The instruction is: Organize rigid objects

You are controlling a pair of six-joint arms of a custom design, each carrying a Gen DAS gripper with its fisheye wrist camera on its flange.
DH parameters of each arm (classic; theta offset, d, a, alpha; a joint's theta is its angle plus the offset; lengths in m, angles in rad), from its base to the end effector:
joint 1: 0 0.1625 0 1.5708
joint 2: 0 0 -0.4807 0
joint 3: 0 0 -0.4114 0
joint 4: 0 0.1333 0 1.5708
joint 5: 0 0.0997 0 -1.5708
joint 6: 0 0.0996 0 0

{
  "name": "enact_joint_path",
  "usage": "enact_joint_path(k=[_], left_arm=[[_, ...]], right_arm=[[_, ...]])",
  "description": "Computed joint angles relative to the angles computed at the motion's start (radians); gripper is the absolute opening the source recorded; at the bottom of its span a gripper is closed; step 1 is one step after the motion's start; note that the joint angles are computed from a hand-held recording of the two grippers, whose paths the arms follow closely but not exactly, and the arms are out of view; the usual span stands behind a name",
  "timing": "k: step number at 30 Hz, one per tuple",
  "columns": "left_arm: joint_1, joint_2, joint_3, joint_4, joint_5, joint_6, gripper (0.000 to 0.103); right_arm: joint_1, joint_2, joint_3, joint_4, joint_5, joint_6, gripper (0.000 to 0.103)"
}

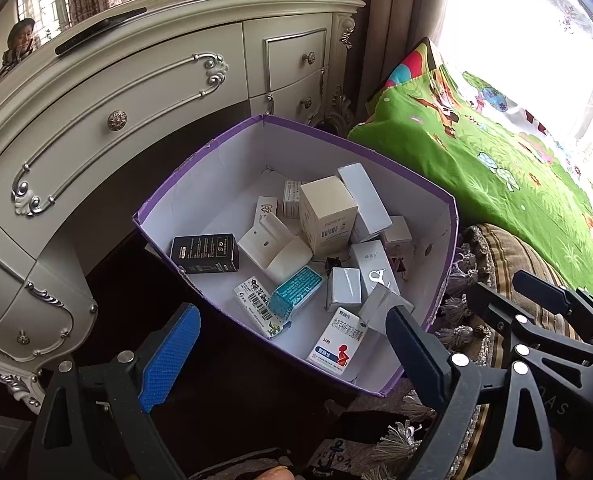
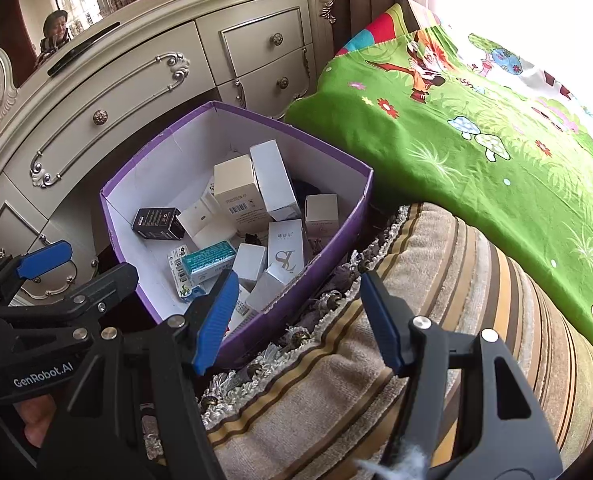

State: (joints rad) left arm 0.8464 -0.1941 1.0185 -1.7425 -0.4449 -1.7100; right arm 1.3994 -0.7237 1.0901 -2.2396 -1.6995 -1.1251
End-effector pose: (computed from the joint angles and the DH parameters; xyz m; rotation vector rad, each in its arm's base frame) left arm -0.3658 -0.7502 -0.1414 -0.5696 1.9633 -0.9493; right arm -0.0294 -0.8767 0.2688 1.2823 -2.5431 0.2351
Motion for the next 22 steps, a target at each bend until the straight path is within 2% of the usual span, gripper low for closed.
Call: enact_joint_path(k=[12,15,17,20,22], left_arm=[[0.001,0.004,-0.009,0.020,0.000,-0.012,0.095],[0.000,0.005,-0.016,0.066,0.009,-0.061,0.098],[-0.005,0.005,-0.013,0.100,0.042,-0.100,0.101],[-0.006,0.015,-0.049,0.212,0.059,-0.160,0.103],[-0.004,0.010,-0.043,0.202,0.053,-0.156,0.103]], right_arm=[[-0.001,0.007,-0.015,0.021,-0.007,0.003,0.067],[-0.001,0.009,-0.018,0.025,-0.010,0.003,0.067],[-0.001,0.010,-0.020,0.027,-0.011,0.002,0.067],[-0.001,0.011,-0.021,0.028,-0.015,0.003,0.067],[-0.001,0.014,-0.023,0.030,-0.019,0.006,0.067]])
